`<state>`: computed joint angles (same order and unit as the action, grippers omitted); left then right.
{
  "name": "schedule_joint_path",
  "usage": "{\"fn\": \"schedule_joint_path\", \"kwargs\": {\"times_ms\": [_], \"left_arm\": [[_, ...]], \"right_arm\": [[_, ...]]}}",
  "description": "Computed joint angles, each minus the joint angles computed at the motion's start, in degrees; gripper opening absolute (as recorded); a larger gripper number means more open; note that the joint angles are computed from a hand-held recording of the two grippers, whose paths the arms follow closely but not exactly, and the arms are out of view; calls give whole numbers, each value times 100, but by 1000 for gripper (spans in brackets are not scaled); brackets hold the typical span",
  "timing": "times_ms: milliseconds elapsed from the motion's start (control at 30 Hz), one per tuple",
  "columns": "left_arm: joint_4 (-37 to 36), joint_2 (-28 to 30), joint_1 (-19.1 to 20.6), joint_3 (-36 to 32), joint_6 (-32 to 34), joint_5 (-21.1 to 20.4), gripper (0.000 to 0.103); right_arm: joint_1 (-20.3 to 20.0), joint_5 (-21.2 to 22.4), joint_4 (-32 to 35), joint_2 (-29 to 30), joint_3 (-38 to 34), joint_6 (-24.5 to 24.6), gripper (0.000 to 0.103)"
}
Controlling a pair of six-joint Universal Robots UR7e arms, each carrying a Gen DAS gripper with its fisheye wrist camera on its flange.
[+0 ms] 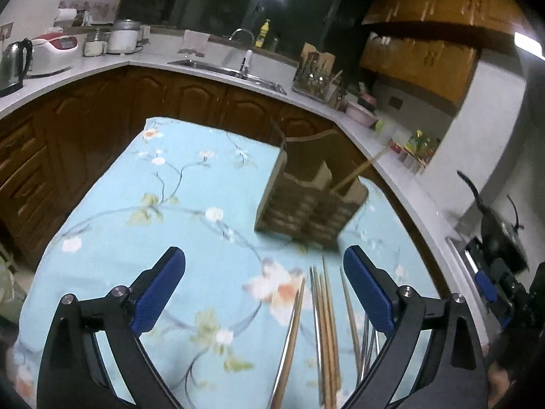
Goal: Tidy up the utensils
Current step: 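Open both tools and return them to the utensils on the table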
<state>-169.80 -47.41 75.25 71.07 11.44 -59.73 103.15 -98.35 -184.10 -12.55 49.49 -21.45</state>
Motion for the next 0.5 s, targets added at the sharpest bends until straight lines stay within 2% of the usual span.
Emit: {"fn": "schedule_joint_path", "kwargs": {"times_ms": [100,233,500], "left_arm": [[-263,-140,-33,432,94,142,96],[-222,-228,-37,730,114,243,96],[-115,-252,-36,902,67,409,96]], "right_arm": [[-47,-83,-191,-285,637,55,101],[-76,-370,-275,-429,1038,-24,101],[-109,-683,-191,-452,1226,1,101]]}}
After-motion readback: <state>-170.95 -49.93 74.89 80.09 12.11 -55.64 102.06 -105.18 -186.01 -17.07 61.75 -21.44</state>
